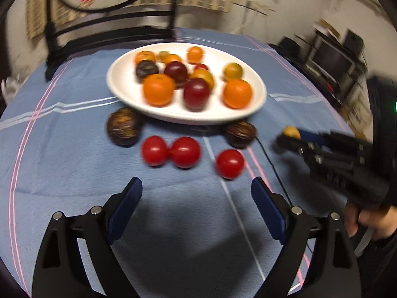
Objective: Organize fruits
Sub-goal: 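Grasp a yellow-brown fruit with the right tool while the left grasps a red tomato, then carry the yellow-brown fruit and red tomato onto the plate and open both tools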
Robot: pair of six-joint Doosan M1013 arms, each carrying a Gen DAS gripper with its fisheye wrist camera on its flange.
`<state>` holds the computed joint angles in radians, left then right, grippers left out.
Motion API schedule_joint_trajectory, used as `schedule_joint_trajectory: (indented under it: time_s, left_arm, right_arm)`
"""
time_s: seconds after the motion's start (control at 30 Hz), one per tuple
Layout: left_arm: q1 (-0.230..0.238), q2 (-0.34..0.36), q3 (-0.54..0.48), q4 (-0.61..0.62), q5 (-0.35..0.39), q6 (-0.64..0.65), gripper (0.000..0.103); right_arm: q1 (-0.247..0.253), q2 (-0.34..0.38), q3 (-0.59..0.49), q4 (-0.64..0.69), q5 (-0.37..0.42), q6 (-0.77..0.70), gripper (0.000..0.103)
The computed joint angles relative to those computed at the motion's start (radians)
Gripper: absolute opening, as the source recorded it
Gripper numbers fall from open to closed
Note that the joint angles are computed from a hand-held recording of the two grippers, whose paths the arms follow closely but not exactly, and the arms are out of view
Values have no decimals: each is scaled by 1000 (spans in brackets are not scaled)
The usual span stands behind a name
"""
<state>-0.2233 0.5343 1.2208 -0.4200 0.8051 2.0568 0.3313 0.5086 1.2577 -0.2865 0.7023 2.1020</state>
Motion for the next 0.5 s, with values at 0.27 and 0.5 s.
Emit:
schedule_joint_trajectory:
  time_s: [0.27,0.5]
  left_arm:
    - [-31,9,5,46,15,6,83]
    - [-71,25,-19,187,2,-150,73]
  right_arm:
    - [-2,-9,7,23,-20,-8,30]
    - [-7,-27,24,59,-60,-21,30]
